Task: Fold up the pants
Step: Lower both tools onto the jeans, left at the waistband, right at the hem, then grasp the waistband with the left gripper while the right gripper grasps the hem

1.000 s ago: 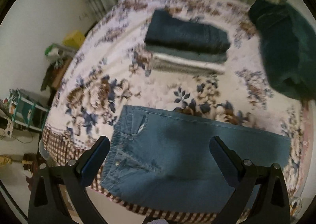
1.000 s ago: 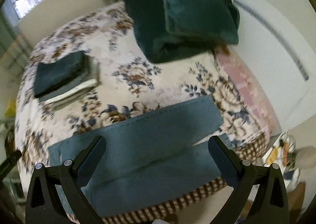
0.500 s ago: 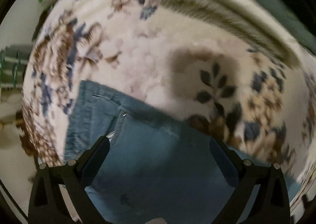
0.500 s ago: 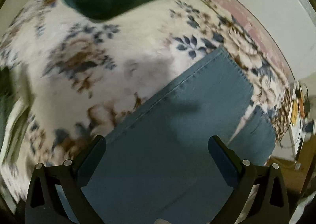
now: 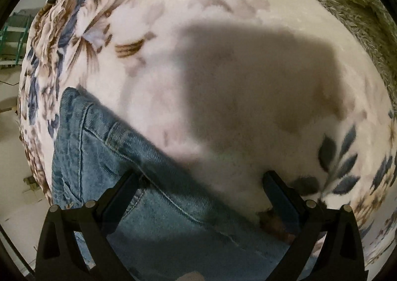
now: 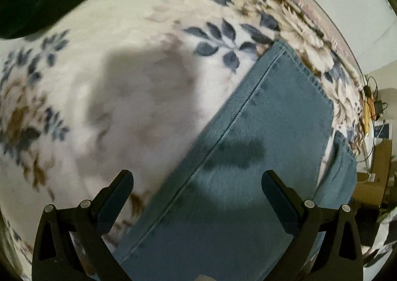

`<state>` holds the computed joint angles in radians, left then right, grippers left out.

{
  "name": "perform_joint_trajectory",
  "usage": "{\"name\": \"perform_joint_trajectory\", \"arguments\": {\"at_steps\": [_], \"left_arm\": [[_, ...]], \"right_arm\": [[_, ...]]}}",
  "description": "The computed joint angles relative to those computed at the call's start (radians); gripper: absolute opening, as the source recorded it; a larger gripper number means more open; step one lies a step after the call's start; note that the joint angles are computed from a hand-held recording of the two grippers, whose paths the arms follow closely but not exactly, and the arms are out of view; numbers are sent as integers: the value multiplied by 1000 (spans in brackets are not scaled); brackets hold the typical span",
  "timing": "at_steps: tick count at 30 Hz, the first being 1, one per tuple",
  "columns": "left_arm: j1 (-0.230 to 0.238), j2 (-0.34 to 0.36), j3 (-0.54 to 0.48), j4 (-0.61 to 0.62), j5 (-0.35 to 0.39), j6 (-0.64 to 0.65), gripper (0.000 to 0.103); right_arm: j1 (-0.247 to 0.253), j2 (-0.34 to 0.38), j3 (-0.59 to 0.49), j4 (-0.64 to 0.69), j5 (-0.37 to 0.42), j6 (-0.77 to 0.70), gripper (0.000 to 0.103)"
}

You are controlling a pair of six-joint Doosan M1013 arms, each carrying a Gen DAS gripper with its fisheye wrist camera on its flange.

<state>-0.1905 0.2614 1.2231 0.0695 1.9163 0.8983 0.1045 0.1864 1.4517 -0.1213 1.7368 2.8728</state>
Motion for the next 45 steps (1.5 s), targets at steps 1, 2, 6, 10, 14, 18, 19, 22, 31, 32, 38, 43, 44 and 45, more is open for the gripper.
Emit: {"name": "perform_joint_trajectory", "arguments": {"at_steps": [1, 2, 6, 10, 14, 18, 19, 22, 31, 32, 38, 43, 44, 45], "left_arm": [[2, -3, 5, 1, -14, 0, 102], [3, -7, 10, 3, -28, 0, 99], [9, -39, 23, 33, -68, -2, 55], [34, -90, 57, 29, -113, -13, 22], [52, -155, 83, -1, -183, 23, 8], [72, -224, 93, -25, -217, 25, 6], [76, -239, 93, -33, -223, 20, 6], [91, -303, 90, -59, -231, 17, 5], [90, -477, 137, -79, -197, 31, 4], [96, -504, 161, -82, -191, 28, 4], [152, -644, 354, -68, -150, 4, 3], [213, -708, 515, -69, -145, 4, 3], [233, -714, 529, -88, -150, 7, 3], [261, -722, 537, -112, -155, 4, 4]], "right_arm": [[-8, -3, 9, 5, -4, 4, 103], [-16, -9, 21, 12, -17, 12, 103], [-48, -40, 65, 49, -65, 28, 90], [-58, -70, 90, 48, -100, 1, 44], [-57, -101, 100, 51, -122, -19, 7], [-45, -157, 112, 36, -148, -33, 5], [-37, -172, 112, 32, -150, -38, 5], [-19, -237, 124, 29, -161, -43, 5], [52, -495, 208, 48, -122, 6, 4], [61, -518, 223, 49, -112, 14, 4], [151, -634, 336, 86, -43, 94, 4], [207, -660, 413, 85, -15, 109, 4], [212, -660, 421, 84, -9, 102, 4], [208, -661, 430, 93, -9, 91, 5]]}}
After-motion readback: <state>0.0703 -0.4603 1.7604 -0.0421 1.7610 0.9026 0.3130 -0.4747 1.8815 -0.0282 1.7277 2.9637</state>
